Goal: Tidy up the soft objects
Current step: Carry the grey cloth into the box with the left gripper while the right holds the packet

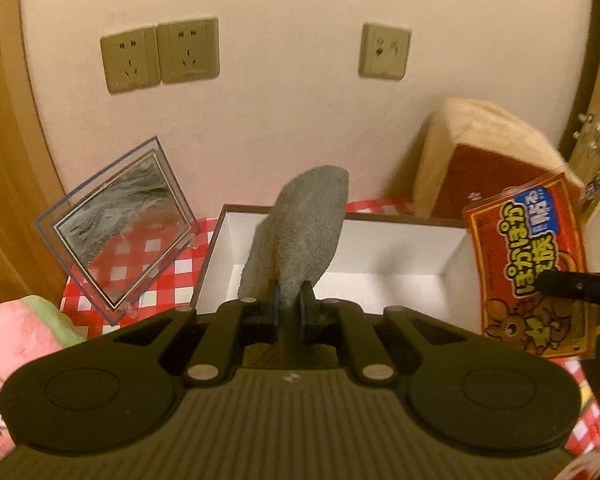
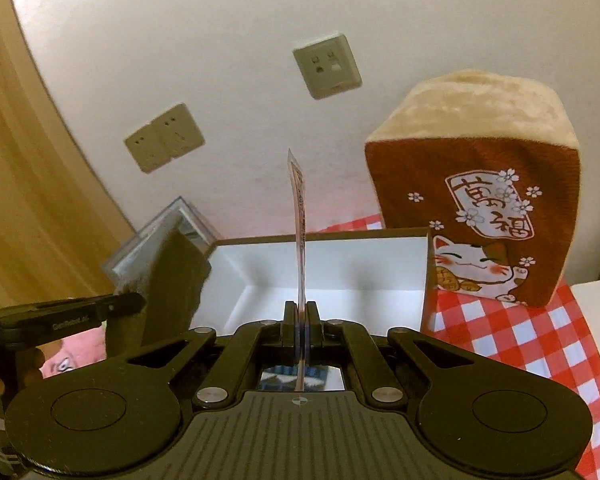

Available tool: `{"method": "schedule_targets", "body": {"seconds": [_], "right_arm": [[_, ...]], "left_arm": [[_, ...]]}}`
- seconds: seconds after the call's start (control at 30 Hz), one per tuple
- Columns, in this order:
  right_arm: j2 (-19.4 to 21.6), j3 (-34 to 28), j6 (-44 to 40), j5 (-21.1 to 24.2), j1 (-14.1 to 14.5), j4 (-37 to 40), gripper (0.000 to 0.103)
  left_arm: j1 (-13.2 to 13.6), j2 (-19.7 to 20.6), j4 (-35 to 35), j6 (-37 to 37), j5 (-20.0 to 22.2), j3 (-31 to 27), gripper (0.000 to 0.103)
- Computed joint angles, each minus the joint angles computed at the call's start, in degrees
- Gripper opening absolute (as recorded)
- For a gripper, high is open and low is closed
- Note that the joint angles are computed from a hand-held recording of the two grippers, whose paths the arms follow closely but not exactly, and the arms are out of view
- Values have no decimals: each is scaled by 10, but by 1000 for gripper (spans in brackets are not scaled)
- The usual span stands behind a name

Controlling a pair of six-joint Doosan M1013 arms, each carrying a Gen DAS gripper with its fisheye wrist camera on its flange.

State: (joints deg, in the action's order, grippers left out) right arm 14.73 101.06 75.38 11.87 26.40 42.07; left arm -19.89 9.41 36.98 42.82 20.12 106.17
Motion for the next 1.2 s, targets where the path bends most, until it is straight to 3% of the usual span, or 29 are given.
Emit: {"method": "schedule_targets", "body": {"seconds": [0.33, 0.43, 0.47, 0.7, 0.9, 1.0, 1.07, 1.13, 1.2], "right_arm": [[34, -21, 57, 22, -8, -42, 2], [39, -23, 62, 28, -10, -42, 2], [41, -24, 62, 30, -11, -41, 2], [48, -30, 49, 46, -14, -20, 2], [55, -39, 36, 53, -14, 0, 2], [57, -39, 13, 33, -12, 34, 3], [59, -42, 18, 22, -10, 30, 13], [58, -43, 41, 9, -7, 5, 64], [54, -35, -5, -17, -5, 53, 69]], "left_arm": [[7, 43, 2, 20, 14, -36, 10], [4, 51, 23, 11, 19, -42, 21], [3, 55, 8, 31, 26, -45, 25], [8, 59, -91, 113, 30, -44, 25], [7, 52, -116, 131, 39, -35, 25], [7, 46, -121, 127, 38, -29, 26], [7, 42, -121, 123, 37, -26, 29], [6, 38, -126, 122, 36, -23, 33], [6, 33, -130, 122, 34, -19, 34]]}}
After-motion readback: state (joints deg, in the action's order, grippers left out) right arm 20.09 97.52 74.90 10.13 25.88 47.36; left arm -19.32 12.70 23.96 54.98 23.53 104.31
